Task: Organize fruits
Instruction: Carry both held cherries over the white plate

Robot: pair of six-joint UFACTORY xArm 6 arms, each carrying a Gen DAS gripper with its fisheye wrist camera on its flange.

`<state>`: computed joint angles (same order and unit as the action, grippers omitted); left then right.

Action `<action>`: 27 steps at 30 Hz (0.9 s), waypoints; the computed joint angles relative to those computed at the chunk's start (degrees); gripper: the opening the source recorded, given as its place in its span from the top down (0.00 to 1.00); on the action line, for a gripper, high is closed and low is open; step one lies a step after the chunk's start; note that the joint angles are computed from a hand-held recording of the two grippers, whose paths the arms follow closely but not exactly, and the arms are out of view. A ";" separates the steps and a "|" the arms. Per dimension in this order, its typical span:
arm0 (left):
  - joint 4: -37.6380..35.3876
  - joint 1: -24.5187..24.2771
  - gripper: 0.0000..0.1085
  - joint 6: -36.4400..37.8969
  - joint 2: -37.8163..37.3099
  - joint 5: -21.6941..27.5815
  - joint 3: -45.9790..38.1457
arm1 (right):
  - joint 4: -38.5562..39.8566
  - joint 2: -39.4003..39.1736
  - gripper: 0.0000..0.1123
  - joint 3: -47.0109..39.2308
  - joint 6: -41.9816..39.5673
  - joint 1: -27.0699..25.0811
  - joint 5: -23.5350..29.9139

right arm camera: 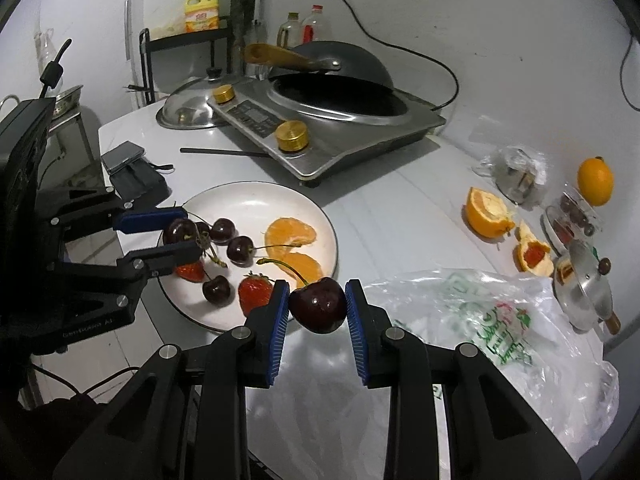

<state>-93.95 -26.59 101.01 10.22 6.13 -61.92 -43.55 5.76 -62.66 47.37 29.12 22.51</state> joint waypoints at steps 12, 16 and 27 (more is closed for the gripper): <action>3.32 4.08 0.72 -3.28 4.22 1.28 -3.64 | 5.98 6.58 0.73 -6.72 -6.61 0.74 0.73; 5.56 4.79 0.72 -5.18 6.00 1.74 -5.47 | 7.63 8.78 0.73 -9.17 -8.46 0.75 1.07; 11.01 6.04 0.72 -9.35 11.32 3.70 -11.16 | 11.81 13.57 0.73 -13.89 -12.80 -0.30 1.76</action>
<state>-82.94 -20.55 91.65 21.54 9.84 -73.08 -31.74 19.34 -76.54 34.58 28.82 24.27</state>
